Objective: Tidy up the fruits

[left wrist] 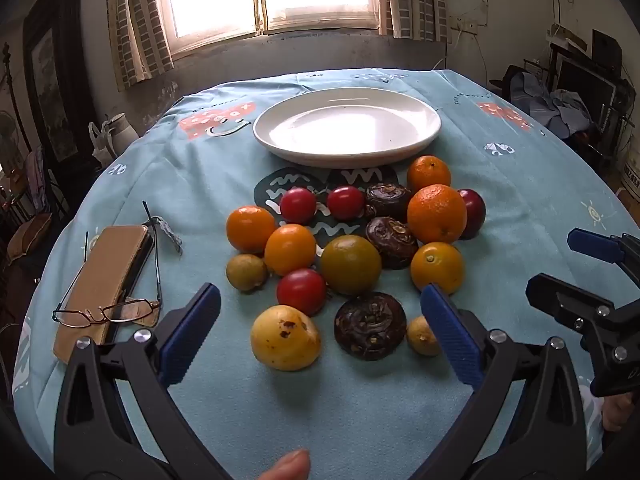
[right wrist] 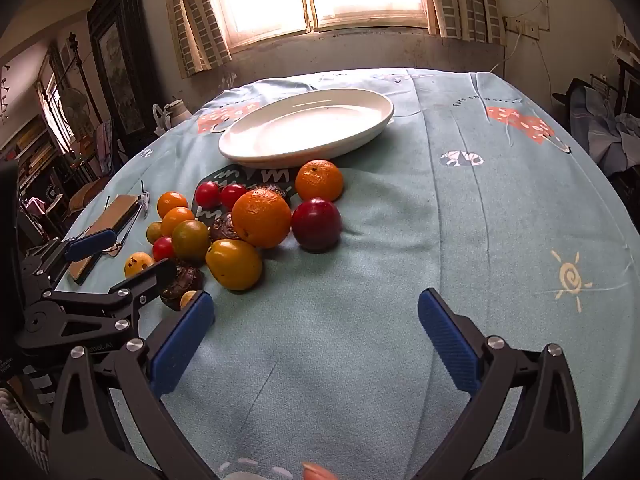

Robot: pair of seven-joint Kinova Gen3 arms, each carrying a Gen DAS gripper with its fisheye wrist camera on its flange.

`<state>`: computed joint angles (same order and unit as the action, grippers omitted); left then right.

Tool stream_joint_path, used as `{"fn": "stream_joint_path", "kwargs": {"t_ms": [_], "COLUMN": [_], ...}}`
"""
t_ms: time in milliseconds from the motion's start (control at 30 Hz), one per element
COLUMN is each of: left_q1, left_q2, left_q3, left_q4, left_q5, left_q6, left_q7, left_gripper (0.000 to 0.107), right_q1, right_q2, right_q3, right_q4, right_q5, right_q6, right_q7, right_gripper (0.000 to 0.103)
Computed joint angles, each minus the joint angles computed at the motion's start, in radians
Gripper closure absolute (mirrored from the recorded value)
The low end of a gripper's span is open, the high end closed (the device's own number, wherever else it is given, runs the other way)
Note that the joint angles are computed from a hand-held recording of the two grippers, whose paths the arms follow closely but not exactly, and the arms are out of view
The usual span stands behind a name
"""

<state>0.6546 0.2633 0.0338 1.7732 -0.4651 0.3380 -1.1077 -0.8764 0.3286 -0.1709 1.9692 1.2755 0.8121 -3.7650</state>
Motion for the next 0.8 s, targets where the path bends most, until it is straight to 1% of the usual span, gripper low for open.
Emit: {"fn": "stream_joint_path", "kwargs": {"t_ms": [800], "left_q1": [-0.007], "left_q2": [0.000], "left_q3": [0.005], "left_q4": [-0.002], "left_q5": [0.009], "left_q6": [0.004], "left_q7": [-0.009], "left_gripper": [0.007], "right_q1": [0.002], "right_q2": [0.002], "right_q3": [0.001], "right_q4": [-0.002], "right_q5": [0.000], "right_q6": [-0.005], "right_q7": [0.000], "right_gripper": [0.001]}}
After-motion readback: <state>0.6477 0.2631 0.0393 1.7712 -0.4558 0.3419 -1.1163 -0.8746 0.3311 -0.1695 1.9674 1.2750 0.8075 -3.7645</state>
